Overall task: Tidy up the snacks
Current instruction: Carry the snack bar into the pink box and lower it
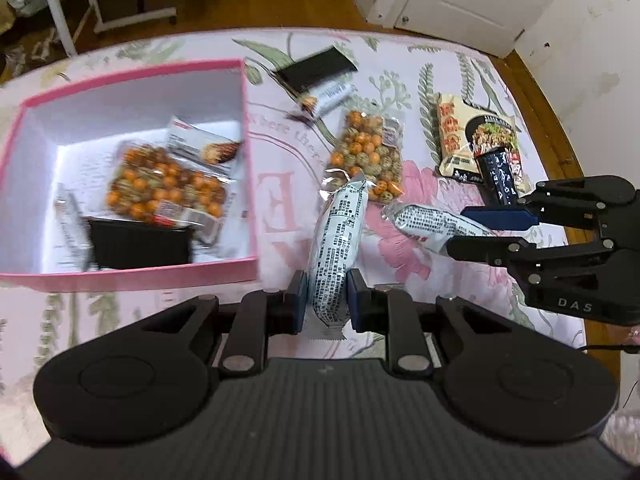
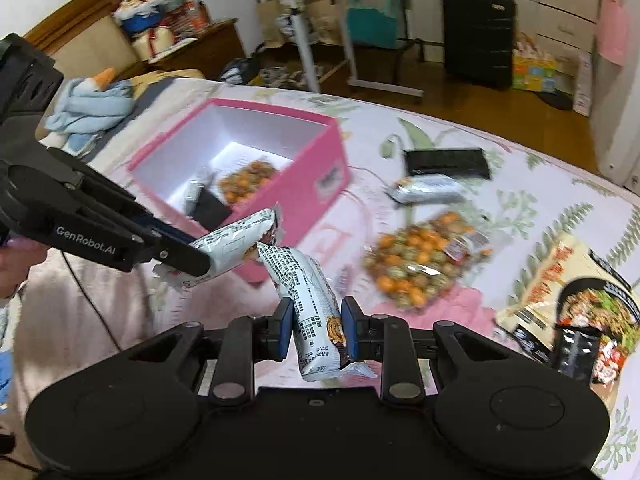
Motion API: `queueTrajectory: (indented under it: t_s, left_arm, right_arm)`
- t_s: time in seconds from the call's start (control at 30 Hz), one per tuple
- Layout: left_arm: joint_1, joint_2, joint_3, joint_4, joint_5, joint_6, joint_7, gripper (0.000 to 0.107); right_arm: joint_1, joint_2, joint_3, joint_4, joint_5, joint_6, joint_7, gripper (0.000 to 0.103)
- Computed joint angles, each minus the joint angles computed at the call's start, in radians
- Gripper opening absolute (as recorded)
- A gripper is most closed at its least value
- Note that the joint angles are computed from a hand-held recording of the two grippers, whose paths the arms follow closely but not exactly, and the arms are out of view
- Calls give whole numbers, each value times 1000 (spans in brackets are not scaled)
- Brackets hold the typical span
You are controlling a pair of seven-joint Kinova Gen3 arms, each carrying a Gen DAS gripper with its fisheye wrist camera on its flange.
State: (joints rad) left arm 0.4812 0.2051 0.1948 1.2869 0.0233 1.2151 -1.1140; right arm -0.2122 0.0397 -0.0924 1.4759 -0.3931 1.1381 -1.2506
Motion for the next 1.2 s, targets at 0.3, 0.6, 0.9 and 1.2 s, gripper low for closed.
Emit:
queueTrajectory:
  t_s: [0.3, 0.6, 0.9, 1.2]
  left_arm:
    - [-69, -149, -24, 95, -56, -17, 44, 20]
    - [-124, -153, -23, 225, -226, -148, 229, 20]
    - [-88, -27, -62, 249, -451, -193, 364, 20]
    - [-52, 52, -105, 245, -458, -189, 404, 22]
  right_arm:
    - [-59, 60, -44, -94, -43, -15, -19, 30]
    - [-180, 138, -72, -58, 48, -274, 0, 30]
    - [-285, 295, -92, -149, 257, -355, -124, 30]
    - [-358, 401, -51, -223, 376, -334, -238, 31]
